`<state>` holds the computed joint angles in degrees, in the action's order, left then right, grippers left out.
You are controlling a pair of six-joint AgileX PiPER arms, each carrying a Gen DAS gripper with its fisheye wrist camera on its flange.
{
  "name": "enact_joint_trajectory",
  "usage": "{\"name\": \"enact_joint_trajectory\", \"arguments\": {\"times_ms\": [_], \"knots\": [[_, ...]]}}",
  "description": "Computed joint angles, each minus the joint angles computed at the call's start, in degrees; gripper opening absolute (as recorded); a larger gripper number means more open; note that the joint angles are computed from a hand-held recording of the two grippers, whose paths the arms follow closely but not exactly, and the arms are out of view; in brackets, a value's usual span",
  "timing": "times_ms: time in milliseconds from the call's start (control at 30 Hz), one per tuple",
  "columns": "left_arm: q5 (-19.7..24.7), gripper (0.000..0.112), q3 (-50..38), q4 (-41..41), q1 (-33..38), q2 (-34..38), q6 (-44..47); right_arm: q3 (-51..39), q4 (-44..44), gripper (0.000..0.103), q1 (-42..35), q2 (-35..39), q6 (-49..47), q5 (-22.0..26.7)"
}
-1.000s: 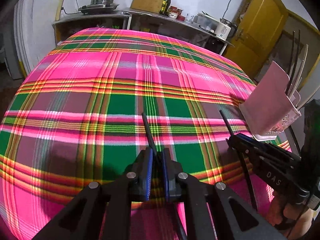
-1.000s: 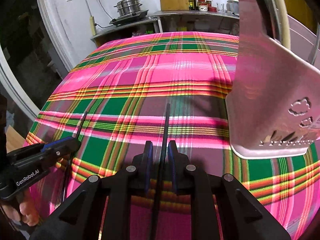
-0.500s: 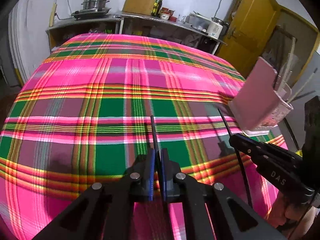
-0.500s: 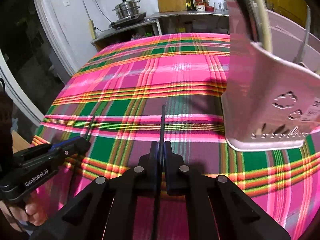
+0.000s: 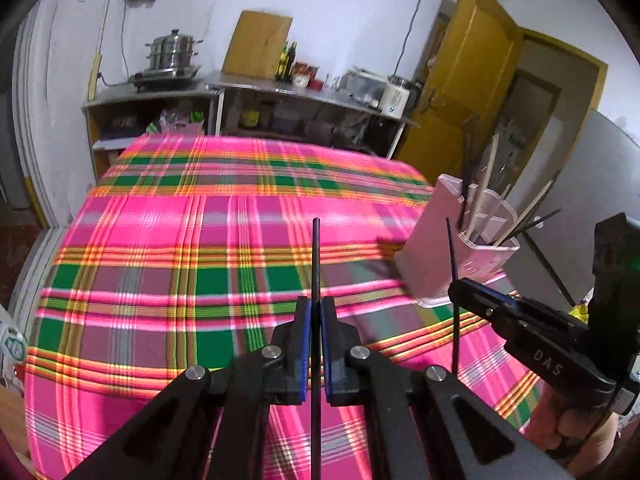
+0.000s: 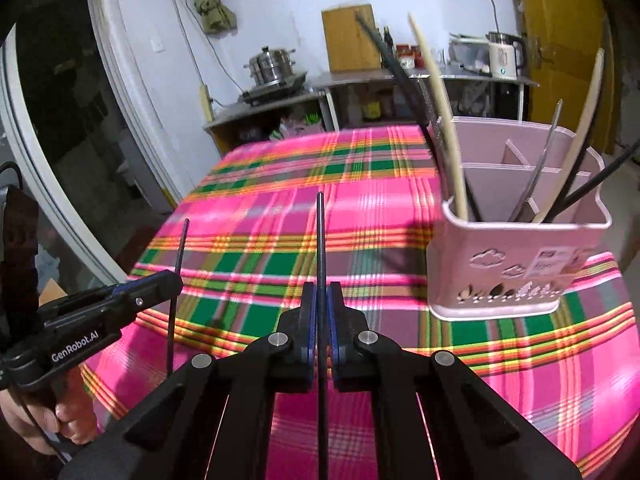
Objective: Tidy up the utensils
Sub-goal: 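Lift both black chopsticks upright and carry them over the pink holder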
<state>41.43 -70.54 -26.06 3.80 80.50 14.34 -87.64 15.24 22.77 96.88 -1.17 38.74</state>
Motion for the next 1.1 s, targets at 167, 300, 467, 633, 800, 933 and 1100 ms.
{"name": "enact_joint_trajectory", "arguments": {"times_ms": [167, 300, 467, 633, 800, 933, 1100], "knots": [[1.7, 0.004, -1.8, -0.5, -0.4, -2.3, 0.0, 1.6, -0.5, 0.006, 0.0, -4.2, 0.5, -0.3], [2.4, 0.004, -2.9, -0.4, -1.3, -3.6, -0.3, 2.0, -1.3, 0.005, 0.0, -6.8, 1.2, 0.0], [3.6, 0.004, -4.6, 0.0, -2.3, -4.4, -1.3, 2.4, -2.3, 0.005, 0.1, -9.0, 2.2, -0.2], [4.6, 0.004, -5.1, -0.6, -2.6, -5.0, -1.0, 2.9, -2.5, 0.005, -0.4, -10.5, 2.3, 0.0], [5.7, 0.004, -5.6, -1.4, -2.6, -5.1, -0.5, 3.2, -2.2, 0.006, -1.1, -11.6, 1.9, 0.5], [6.4, 0.004, -6.2, -2.1, -2.7, -4.8, -0.2, 3.4, -2.9, 0.006, -1.0, -12.3, 2.5, 0.7], [7.3, 0.004, -7.9, -2.3, -3.3, -3.9, -0.5, 4.0, -3.6, 0.005, -1.2, -13.5, 3.0, 0.7]]}}
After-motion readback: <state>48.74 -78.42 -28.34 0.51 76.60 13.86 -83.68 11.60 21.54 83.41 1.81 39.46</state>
